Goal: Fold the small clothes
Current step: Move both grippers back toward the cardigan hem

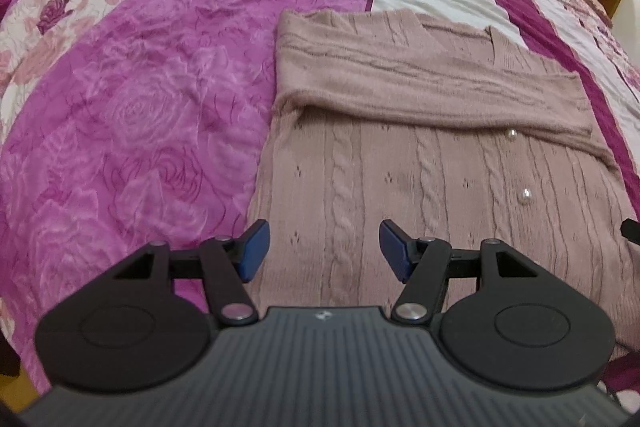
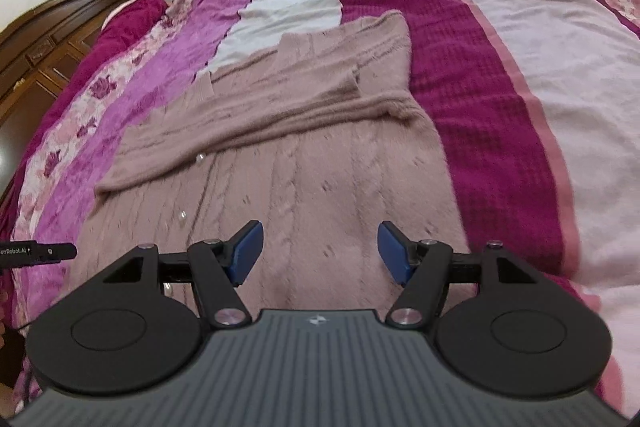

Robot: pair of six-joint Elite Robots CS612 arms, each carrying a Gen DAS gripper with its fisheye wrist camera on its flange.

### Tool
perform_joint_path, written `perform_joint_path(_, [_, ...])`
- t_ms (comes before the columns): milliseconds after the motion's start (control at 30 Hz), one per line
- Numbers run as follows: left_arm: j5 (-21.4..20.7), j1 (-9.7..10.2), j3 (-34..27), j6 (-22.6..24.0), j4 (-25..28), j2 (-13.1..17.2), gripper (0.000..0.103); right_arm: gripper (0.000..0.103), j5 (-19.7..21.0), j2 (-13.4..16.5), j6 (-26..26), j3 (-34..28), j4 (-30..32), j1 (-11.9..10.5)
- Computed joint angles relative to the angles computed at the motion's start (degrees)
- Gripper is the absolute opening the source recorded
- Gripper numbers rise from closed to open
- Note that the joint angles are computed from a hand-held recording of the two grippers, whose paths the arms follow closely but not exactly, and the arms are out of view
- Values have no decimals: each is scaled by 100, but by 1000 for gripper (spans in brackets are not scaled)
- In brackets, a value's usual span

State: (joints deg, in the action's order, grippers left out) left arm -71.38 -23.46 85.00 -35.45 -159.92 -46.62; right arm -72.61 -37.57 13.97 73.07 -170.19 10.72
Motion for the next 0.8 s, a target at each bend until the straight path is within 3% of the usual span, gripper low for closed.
perform_joint_path(433, [-415,16,215,-54,224,-122,62,71,229,-378,-269,468,453,-233])
perform_joint_path(800, [-833,73,227,-69,246,-73,62,71,368,-491,-414,567,931,-338])
